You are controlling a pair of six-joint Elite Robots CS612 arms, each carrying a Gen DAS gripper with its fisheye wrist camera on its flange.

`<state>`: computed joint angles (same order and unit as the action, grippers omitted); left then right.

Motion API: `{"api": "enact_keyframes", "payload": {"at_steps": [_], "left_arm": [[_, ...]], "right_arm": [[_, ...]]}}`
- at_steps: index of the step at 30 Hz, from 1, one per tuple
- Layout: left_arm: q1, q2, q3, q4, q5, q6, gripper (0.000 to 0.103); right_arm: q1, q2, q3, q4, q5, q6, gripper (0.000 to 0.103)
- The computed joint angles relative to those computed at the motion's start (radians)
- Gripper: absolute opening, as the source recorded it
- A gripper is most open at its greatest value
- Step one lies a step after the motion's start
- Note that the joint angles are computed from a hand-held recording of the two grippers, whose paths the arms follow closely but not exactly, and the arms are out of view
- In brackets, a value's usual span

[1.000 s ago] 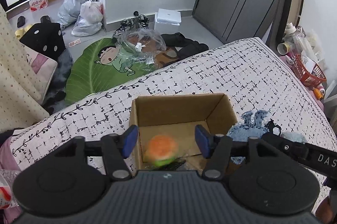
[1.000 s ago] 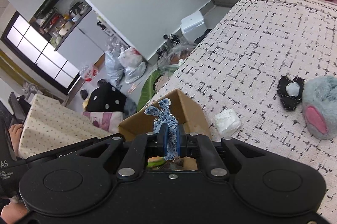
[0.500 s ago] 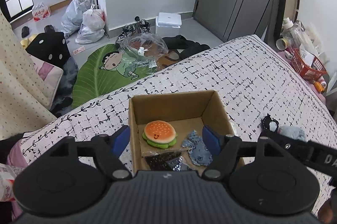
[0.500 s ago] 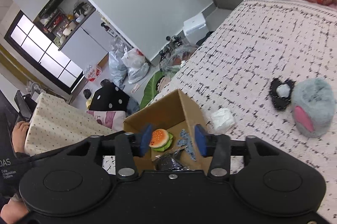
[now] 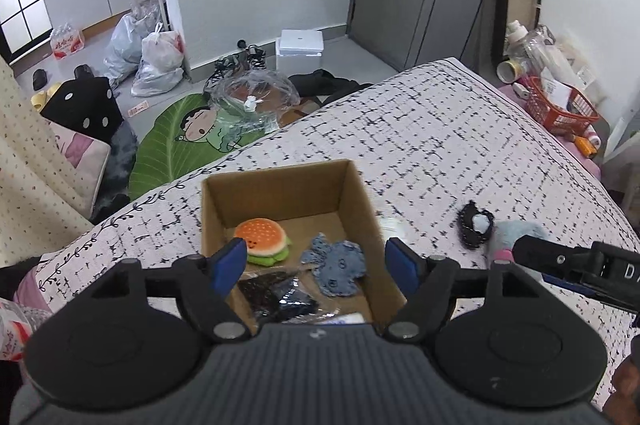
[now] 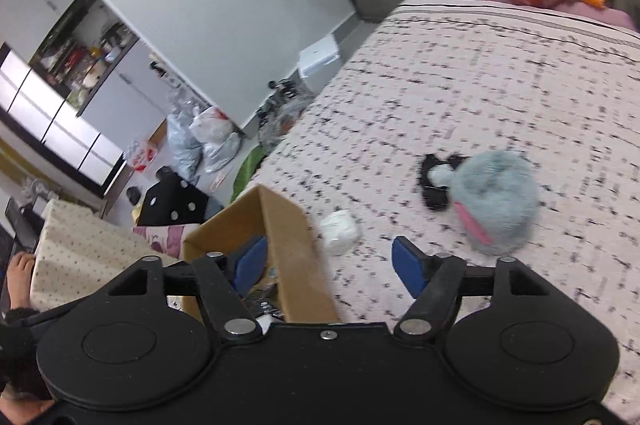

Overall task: Organize soft objects
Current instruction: 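Carry the burger plush and blue piece into the box and release both, then grasp the grey-blue plush with the right gripper while the left approaches it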

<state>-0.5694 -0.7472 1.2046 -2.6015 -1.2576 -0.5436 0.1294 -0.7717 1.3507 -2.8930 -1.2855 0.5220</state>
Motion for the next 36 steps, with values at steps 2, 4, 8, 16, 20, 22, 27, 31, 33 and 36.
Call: {"api": "enact_keyframes", "payload": {"at_steps": [2, 4, 8, 16, 20, 22, 27, 31, 33, 36], "left_arm": [[-0.004, 0.002, -0.004, 0.002, -0.007, -0.002, 0.075], [-0.009, 0.003, -0.010, 0.005, -0.015, -0.005, 0.075], [-0.020, 0.007, -0.022, -0.001, -0.021, 0.006, 0.075], [-0.040, 0.032, -0.065, 0.002, -0.035, 0.007, 0.075], [-0.050, 0.049, -0.093, 0.013, -0.044, 0.011, 0.075], [-0.056, 0.059, -0.110, 0.029, -0.037, 0.024, 0.075], [-0.066, 0.091, -0.160, 0.047, -0.065, 0.051, 0.074], [-0.066, 0.121, -0.204, 0.067, -0.095, 0.032, 0.075], [-0.066, 0.137, -0.227, 0.080, -0.113, 0.024, 0.075], [-0.065, 0.163, -0.266, 0.092, -0.137, 0.022, 0.075]], "right_arm": [[-0.003, -0.009, 0.014, -0.006, -0.020, 0.004, 0.079], [-0.008, -0.016, 0.027, -0.020, -0.029, 0.012, 0.080], [-0.022, -0.026, 0.049, -0.041, -0.029, 0.047, 0.086], [-0.057, -0.041, 0.091, -0.060, -0.056, 0.160, 0.089], [-0.072, -0.043, 0.104, -0.068, -0.054, 0.204, 0.090], [-0.077, -0.041, 0.106, -0.072, -0.058, 0.222, 0.091], [-0.089, -0.035, 0.111, -0.072, -0.066, 0.272, 0.092], [-0.099, -0.026, 0.112, -0.075, -0.048, 0.311, 0.092], [-0.103, -0.022, 0.110, -0.075, -0.045, 0.319, 0.092], [-0.108, -0.012, 0.104, -0.073, -0.033, 0.329, 0.092]]}}
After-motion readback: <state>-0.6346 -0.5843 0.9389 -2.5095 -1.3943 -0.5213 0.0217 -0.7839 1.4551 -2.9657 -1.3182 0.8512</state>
